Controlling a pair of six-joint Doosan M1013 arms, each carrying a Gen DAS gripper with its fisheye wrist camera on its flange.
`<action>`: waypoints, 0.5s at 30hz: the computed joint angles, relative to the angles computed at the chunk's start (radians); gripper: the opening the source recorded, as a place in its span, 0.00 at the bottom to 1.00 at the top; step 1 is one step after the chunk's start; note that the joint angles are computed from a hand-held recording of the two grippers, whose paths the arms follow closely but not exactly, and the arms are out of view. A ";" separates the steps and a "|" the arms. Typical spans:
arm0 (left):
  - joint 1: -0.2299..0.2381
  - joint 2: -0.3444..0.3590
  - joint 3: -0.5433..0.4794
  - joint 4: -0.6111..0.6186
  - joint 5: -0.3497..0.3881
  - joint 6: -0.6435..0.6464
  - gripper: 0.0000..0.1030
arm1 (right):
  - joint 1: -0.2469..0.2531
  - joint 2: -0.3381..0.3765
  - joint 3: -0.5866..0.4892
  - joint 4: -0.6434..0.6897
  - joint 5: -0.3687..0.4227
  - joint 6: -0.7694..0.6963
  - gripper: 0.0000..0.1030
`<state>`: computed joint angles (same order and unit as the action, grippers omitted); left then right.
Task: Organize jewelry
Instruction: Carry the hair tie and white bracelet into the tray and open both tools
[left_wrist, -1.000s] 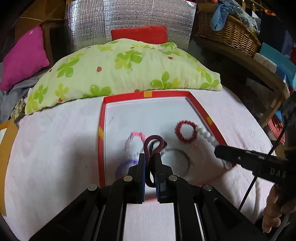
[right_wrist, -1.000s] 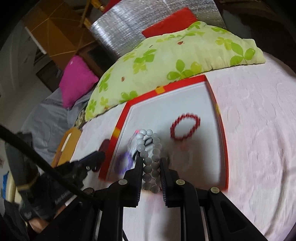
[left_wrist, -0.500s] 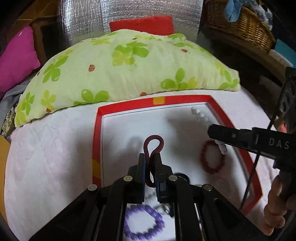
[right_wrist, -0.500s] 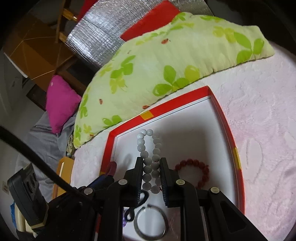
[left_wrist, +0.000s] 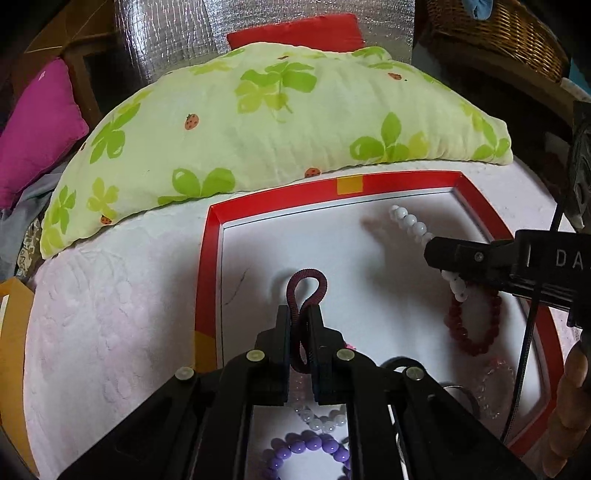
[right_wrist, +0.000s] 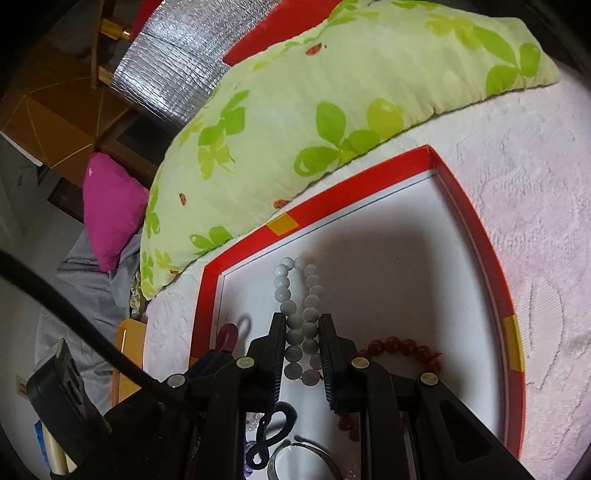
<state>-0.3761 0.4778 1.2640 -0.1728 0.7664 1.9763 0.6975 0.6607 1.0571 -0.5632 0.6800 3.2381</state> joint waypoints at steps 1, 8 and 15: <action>0.000 0.000 0.000 0.008 -0.001 -0.006 0.09 | 0.000 0.002 -0.003 0.003 0.003 -0.004 0.19; -0.004 0.004 -0.006 0.042 0.012 -0.030 0.09 | 0.002 0.009 -0.012 0.021 0.017 -0.023 0.19; -0.004 0.010 -0.011 0.063 0.021 -0.060 0.09 | 0.002 0.013 -0.017 0.033 0.029 -0.029 0.19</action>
